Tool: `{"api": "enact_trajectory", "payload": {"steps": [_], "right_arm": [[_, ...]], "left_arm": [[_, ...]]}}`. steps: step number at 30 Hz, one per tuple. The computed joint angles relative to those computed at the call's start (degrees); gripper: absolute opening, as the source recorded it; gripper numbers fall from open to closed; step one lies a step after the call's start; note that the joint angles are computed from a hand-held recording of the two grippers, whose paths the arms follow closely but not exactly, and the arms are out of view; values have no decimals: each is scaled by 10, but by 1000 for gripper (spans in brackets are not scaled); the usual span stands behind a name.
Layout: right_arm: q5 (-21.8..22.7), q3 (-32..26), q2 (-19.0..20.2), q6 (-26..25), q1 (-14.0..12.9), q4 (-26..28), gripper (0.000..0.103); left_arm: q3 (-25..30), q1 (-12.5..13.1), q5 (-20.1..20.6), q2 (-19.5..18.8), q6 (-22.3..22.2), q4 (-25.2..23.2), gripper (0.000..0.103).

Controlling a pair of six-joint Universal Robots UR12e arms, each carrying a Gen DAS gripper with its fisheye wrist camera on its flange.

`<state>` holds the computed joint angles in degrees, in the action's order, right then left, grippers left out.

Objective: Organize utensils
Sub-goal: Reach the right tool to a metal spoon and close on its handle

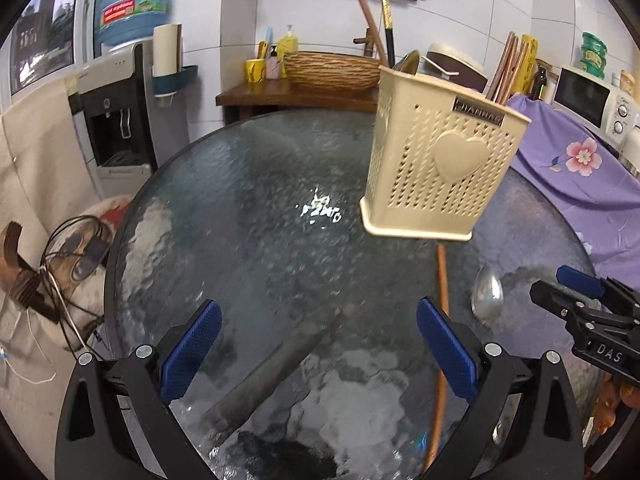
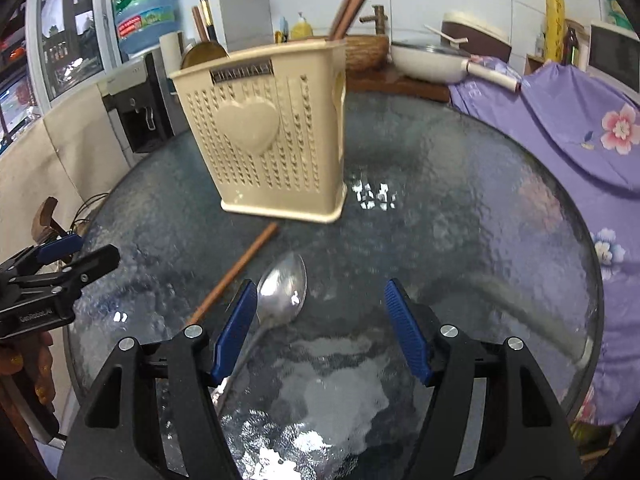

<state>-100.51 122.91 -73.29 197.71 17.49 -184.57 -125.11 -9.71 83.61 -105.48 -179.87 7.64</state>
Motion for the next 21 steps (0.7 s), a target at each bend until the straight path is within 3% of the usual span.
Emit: {"api": "enact_trajectory", "payload": {"steps": [10,21], "right_arm": [[-10,-2,6,8,8,37,66],[-16,-48,34,-4,29,90,64]], "left_arm": [[-15,-1,22,1,7,10,96],[-17,-3,34,4,10,9,96]]}}
